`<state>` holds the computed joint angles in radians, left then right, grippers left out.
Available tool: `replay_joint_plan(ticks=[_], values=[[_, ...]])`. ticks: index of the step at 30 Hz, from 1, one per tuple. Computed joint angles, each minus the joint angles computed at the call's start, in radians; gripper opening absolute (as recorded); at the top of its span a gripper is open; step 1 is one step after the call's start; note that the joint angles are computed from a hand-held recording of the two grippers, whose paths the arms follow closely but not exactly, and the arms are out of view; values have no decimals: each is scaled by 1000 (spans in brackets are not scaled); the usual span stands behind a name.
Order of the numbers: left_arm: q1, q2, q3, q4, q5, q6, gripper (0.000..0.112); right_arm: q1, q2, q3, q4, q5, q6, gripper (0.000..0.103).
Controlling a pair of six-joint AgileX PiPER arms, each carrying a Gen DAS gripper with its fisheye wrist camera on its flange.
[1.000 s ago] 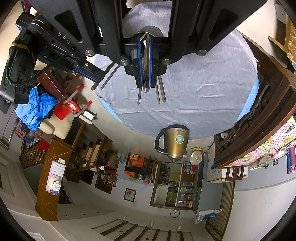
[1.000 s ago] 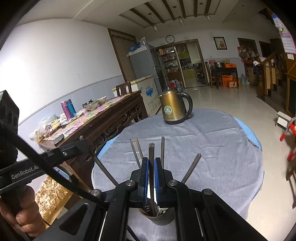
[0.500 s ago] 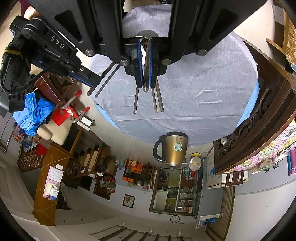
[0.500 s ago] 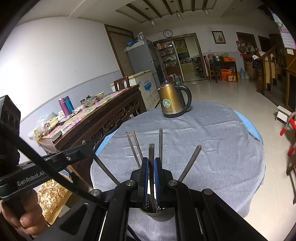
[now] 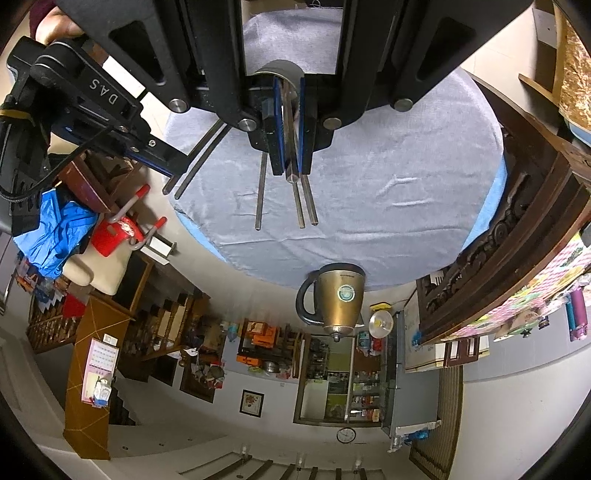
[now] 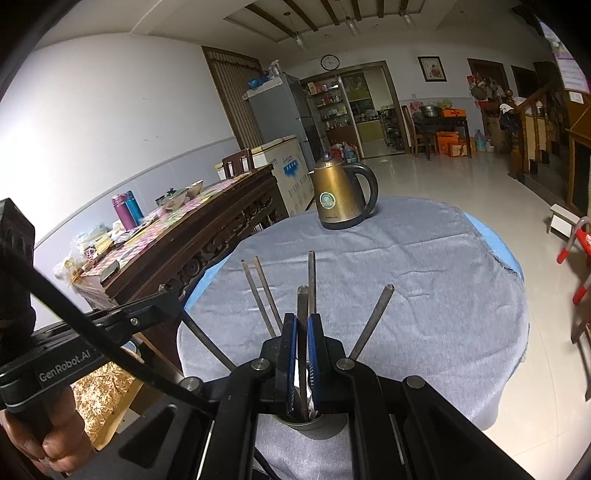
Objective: Organize utensils
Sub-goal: 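Open both tools and withdraw them from the cup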
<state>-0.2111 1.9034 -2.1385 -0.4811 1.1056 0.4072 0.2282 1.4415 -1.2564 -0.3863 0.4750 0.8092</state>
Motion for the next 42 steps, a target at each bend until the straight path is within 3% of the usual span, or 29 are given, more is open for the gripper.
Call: replay_joint_plan(ticks=[13, 14, 15, 16, 17, 20, 21, 27, 42], values=[[-20, -5, 10, 71, -23, -33, 10, -11, 1, 10, 27, -6, -12, 8], [-24, -1, 6, 89, -22, -44, 20, -11, 1, 12, 26, -8, -10, 8], [-30, 3, 0, 112, -19, -61, 41, -12, 1, 12, 31, -7, -12, 8], [-34, 4, 2, 134, -24, -78, 52, -17, 0, 12, 50, -6, -24, 10], [-40, -8, 28, 158, -52, -91, 65, -25, -3, 16, 72, -11, -39, 17], [-66, -54, 117, 248, -152, -117, 66, -40, -23, 44, 83, -34, -23, 40], [-73, -61, 133, 277, -171, -126, 68, -41, -29, 51, 74, -42, -10, 42], [-76, -51, 144, 343, -177, -169, 71, -34, -65, 92, -48, -64, 112, 42], [-97, -80, 230, 539, -284, -278, 82, -50, -80, 132, 5, -47, 69, 46]])
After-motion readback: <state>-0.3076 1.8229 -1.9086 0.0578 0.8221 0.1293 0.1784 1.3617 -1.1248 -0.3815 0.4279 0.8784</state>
